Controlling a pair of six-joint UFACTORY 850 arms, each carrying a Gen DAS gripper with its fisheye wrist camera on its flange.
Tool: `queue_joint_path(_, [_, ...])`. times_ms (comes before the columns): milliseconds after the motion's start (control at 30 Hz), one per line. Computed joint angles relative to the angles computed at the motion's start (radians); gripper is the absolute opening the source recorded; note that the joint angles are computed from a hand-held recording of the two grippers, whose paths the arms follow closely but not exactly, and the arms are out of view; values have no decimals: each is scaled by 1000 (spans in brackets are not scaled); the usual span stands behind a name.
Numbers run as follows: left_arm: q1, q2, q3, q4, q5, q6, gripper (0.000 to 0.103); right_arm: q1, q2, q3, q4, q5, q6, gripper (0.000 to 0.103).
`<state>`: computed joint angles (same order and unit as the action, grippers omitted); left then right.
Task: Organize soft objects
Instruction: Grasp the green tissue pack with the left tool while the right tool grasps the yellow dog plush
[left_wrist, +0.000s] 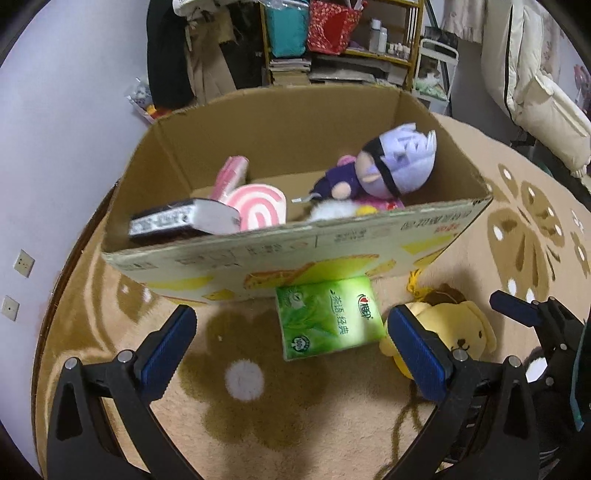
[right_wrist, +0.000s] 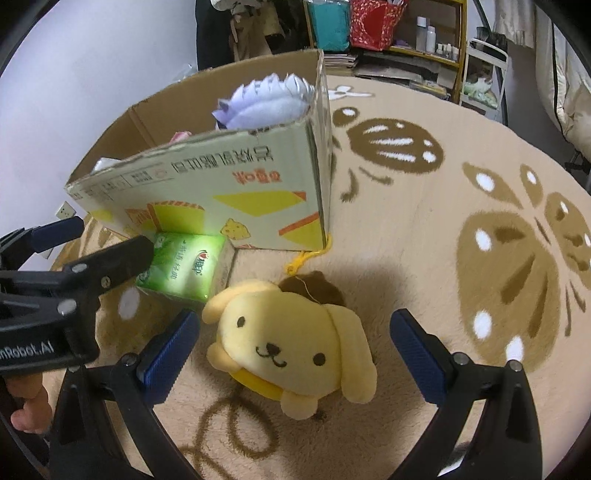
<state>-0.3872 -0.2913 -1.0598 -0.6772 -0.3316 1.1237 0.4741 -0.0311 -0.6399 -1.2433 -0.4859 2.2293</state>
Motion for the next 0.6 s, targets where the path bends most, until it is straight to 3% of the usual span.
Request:
queue_joint_path(200, [-17, -37, -15, 82, -6, -93, 102, -12, -30, -7, 3, 32, 1, 103])
queue_joint_path(500, [-45, -69, -11, 235, 43, -237, 102, -30, -65, -16, 16, 66, -19, 103])
queue_joint_path(600, [-45, -78, -16, 218, 42, -232, 102, -40, -58, -4, -11, 82, 19, 103])
